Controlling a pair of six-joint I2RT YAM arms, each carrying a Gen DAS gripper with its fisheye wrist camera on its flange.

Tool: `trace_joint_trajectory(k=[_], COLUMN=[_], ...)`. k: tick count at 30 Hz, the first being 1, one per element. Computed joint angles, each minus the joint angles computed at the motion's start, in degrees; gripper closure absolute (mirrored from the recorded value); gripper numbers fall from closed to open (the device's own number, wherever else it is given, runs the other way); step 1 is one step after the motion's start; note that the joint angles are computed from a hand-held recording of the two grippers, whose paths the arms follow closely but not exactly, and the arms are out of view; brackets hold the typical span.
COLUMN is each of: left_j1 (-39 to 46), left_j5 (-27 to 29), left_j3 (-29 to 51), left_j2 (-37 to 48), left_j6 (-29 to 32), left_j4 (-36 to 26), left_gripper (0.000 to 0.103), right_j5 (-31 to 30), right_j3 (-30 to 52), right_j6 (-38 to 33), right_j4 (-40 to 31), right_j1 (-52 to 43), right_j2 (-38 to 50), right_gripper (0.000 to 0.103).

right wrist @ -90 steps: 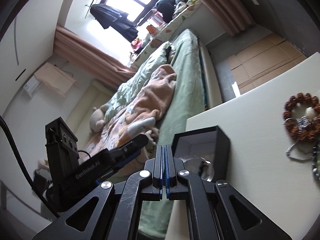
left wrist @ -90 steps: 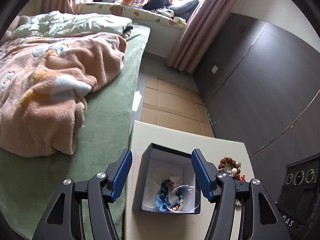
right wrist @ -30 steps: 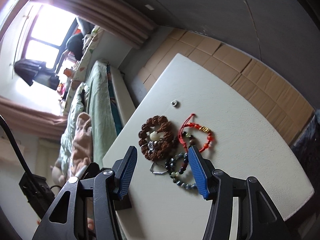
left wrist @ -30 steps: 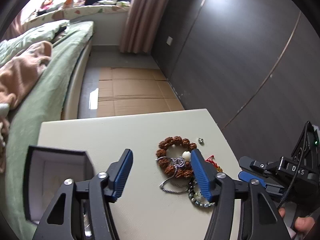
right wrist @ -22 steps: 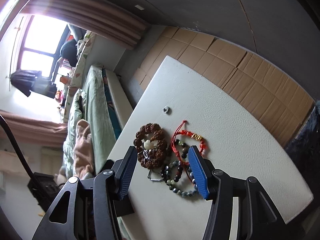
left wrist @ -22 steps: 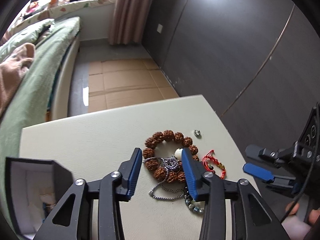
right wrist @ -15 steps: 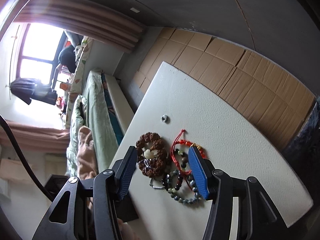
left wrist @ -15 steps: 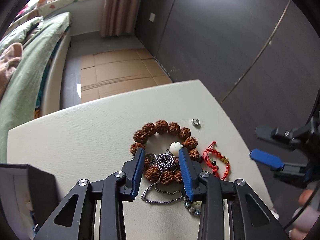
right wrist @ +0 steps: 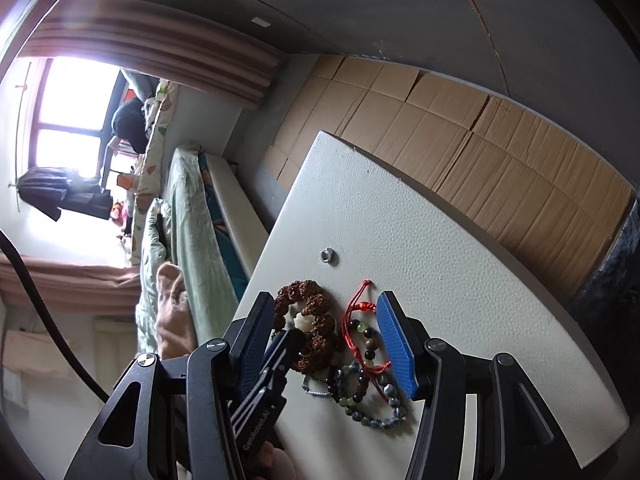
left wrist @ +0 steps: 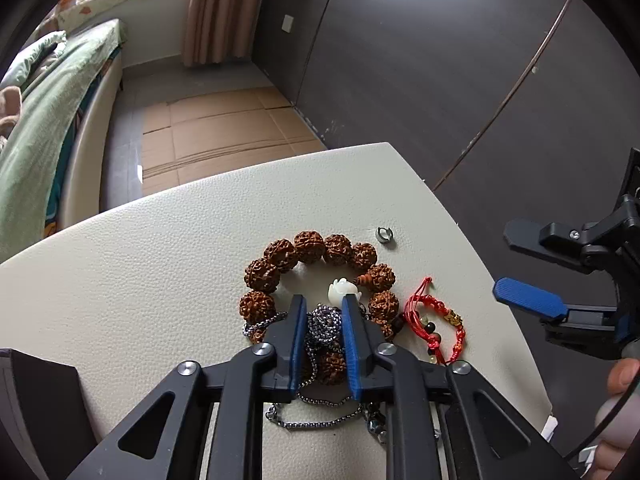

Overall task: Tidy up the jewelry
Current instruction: 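Lift brown bracelet toward box with left gripper while right gripper grasps red bracelet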

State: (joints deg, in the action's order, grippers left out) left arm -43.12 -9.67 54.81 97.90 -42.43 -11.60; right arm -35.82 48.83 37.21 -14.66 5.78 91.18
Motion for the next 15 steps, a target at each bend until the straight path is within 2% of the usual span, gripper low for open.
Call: trace_joint_trajectory(k=[8,15], left_j1=[1.69,0.83], left_j5=[0.93,-1.81], left_j3=[-5.2,-7.96], left_j2=[-8.94,-17.02], left_j6=[-2.57,-4.79], left_j4=[2.08,1.41], left_gripper=[0.09,0.09], right_j5=[1.55,5.27], right_j3=[0.65,1.24], right_j6=[-1.31,-4.56], right_j4=[-1.26,-3.97], right_j1=[1.62,4.0], right_j2=[0.16,-0.03], right_gripper=[0.049,0.049])
